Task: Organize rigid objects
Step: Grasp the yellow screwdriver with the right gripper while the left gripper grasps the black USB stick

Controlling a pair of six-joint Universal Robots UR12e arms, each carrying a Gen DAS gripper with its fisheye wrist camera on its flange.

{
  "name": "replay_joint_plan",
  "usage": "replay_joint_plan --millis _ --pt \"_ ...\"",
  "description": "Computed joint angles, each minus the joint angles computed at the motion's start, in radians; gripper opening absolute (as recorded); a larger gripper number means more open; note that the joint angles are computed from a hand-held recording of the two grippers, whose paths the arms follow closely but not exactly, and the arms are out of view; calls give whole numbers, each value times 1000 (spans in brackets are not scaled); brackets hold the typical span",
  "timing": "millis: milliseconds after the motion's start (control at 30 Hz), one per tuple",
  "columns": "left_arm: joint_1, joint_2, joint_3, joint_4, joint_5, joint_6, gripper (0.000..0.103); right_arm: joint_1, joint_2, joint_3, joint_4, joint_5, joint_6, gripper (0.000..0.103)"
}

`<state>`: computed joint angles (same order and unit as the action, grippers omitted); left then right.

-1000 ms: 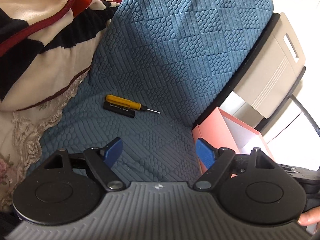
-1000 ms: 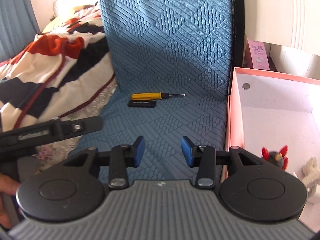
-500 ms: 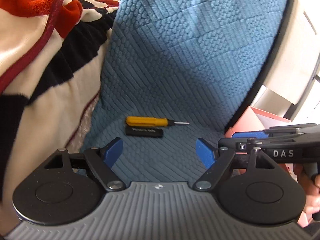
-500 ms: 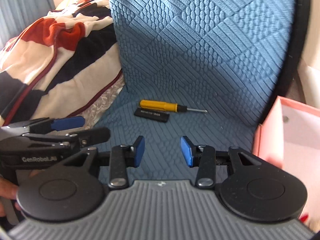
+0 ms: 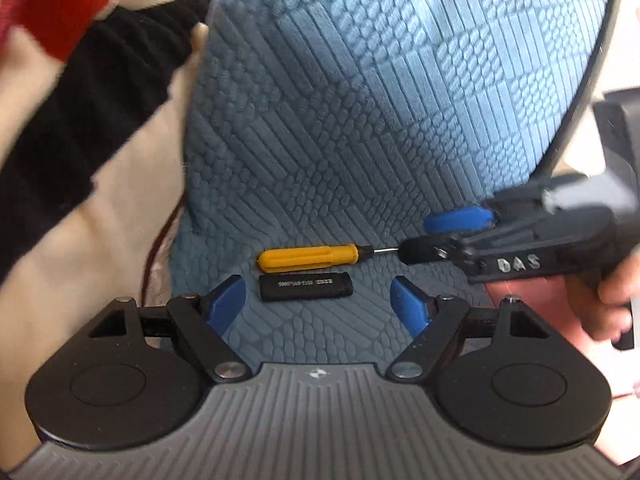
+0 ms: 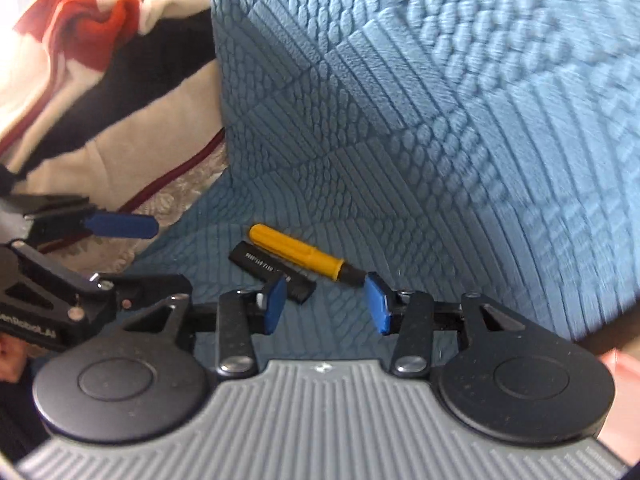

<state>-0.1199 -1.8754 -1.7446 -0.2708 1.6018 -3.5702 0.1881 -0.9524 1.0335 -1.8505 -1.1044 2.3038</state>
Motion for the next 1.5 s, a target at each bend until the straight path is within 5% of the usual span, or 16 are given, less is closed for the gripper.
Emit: replay_joint_plan --millis 133,467,567,800,967,1200,1500 --pt "17 -22 1 17 -70 18 82 16 47 -71 80 -30 -66 46" --pt "20 -72 38 11 -73 133 82 49 127 -171 153 -119 -161 45" --pt "23 -88 47 10 -65 123 82 59 153 -207 172 -191 -160 44" --pt "31 -97 45 23 -81 68 84 59 152 -209 222 -193 -263 33" --pt "15 -121 58 24 -28 -33 84 64 130 -177 206 -214 -286 24" --pt "-21 -145 86 20 67 18 86 46 120 -194 228 -197 -265 21" --pt "-56 -170 103 38 161 -46 96 23 81 -166 235 -174 -256 17"
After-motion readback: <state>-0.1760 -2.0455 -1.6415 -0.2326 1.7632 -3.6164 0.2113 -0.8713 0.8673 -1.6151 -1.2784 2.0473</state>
